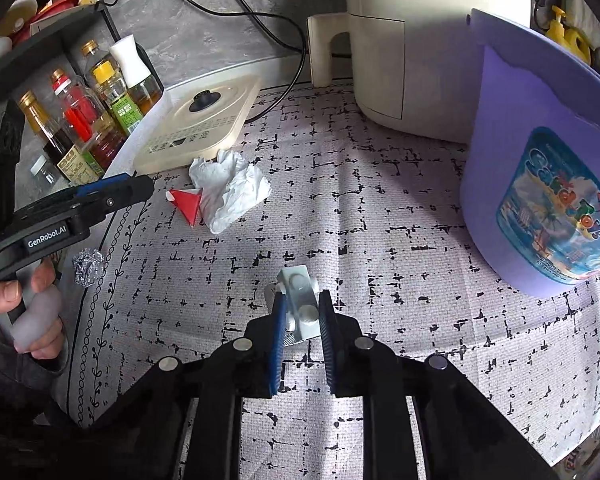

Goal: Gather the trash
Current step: 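Grasp the red packet with the left tool while the right tool grasps the blister pack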

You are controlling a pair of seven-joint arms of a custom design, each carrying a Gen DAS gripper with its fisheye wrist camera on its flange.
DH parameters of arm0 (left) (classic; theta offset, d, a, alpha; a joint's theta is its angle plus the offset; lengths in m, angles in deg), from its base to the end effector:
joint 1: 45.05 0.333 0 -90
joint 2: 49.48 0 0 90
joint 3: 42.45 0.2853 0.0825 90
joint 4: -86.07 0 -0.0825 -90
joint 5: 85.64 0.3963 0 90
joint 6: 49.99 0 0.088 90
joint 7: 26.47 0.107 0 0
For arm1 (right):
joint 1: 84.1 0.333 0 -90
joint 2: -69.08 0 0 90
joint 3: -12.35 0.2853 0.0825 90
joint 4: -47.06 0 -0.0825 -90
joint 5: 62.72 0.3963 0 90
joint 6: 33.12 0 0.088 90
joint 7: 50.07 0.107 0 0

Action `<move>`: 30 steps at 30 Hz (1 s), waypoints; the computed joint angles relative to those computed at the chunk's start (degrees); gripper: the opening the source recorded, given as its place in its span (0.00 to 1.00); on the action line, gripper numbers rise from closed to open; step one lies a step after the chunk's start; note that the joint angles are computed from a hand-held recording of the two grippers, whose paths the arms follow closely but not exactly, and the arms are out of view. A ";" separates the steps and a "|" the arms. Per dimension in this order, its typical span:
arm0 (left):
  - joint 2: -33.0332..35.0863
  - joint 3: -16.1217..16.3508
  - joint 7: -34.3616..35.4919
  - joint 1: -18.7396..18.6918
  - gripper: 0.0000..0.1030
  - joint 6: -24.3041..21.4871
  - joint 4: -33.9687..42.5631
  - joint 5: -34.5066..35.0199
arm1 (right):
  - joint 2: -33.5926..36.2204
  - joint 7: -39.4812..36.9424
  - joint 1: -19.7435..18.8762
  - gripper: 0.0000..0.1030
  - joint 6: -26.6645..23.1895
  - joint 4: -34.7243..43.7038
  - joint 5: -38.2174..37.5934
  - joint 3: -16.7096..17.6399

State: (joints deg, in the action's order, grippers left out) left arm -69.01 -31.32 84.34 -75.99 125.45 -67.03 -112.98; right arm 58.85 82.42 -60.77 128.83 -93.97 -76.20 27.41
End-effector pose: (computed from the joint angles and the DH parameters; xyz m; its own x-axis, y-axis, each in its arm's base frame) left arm 0.4426 -0.1225 0.3836 -0.2882 -0.9431 0.1661 -0.7482 0.1135 -0.6537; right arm 0.3959 0.3289 0.3811 0.1827 -0.9696 -0.1629 -0.8603 -0.0774 -0.5039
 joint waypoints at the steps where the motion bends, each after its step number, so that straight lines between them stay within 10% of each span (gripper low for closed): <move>1: 0.72 0.53 0.56 -0.58 0.50 -0.11 0.48 -0.29 | -0.71 1.17 -0.33 0.10 -0.40 -0.31 -0.57 0.26; 8: 6.91 -1.75 3.18 1.25 0.41 -2.42 4.95 -4.34 | -2.94 6.41 -2.67 0.10 -1.89 -0.78 -5.15 1.96; 13: 8.91 -3.51 6.47 3.48 0.04 -5.92 6.97 -8.96 | -3.08 7.66 -2.88 0.10 -2.29 -0.22 -6.54 2.14; 22: 3.01 -7.80 11.19 7.08 0.03 -4.92 4.04 -17.36 | -4.57 6.16 -2.29 0.10 0.06 -0.80 -5.74 1.77; 30: -5.62 -11.38 0.40 7.73 0.03 0.41 -1.68 -12.64 | -6.33 -4.93 -1.00 0.10 4.85 -2.15 1.14 -0.54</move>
State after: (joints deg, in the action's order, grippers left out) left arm -74.63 -42.71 84.74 -68.26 125.87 -68.71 -125.62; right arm 52.53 77.48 -61.77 133.68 -96.12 -75.06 26.87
